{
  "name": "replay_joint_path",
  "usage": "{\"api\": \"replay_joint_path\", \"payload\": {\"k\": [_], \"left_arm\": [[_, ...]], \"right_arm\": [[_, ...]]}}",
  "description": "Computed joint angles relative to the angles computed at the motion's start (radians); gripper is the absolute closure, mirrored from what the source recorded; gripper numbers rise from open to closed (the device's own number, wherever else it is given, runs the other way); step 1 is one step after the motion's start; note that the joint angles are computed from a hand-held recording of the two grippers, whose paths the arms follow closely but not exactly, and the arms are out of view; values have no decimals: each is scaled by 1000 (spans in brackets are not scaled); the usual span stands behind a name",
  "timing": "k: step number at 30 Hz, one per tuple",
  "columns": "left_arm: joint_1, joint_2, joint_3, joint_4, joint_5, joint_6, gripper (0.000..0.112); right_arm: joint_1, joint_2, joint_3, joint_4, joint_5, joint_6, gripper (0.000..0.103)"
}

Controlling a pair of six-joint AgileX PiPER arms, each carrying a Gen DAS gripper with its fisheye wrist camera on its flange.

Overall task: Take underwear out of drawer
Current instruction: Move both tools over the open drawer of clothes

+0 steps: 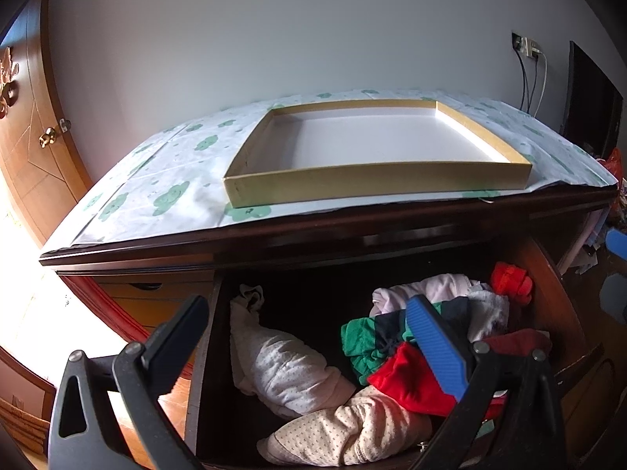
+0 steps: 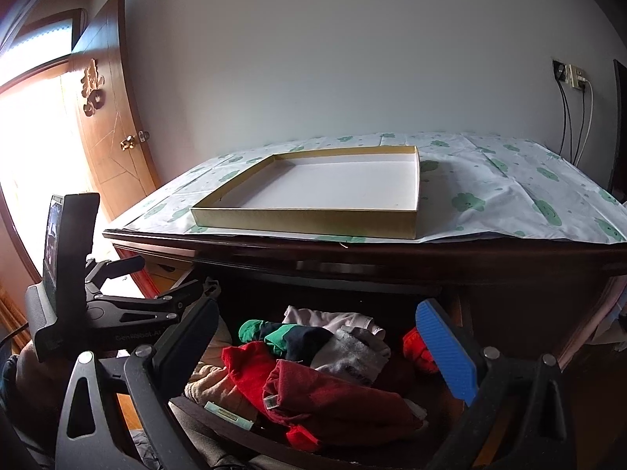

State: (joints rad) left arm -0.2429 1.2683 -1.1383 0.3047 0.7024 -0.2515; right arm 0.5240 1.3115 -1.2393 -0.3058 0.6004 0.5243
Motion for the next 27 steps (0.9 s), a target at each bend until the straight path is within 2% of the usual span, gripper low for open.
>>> {"api": "replay_joint_path", "payload": {"k": [27], "left_arm": [[-16,8,4,20,8,-18,10]], "right_arm": [[-9,0,0,23,1,-15,1]]}}
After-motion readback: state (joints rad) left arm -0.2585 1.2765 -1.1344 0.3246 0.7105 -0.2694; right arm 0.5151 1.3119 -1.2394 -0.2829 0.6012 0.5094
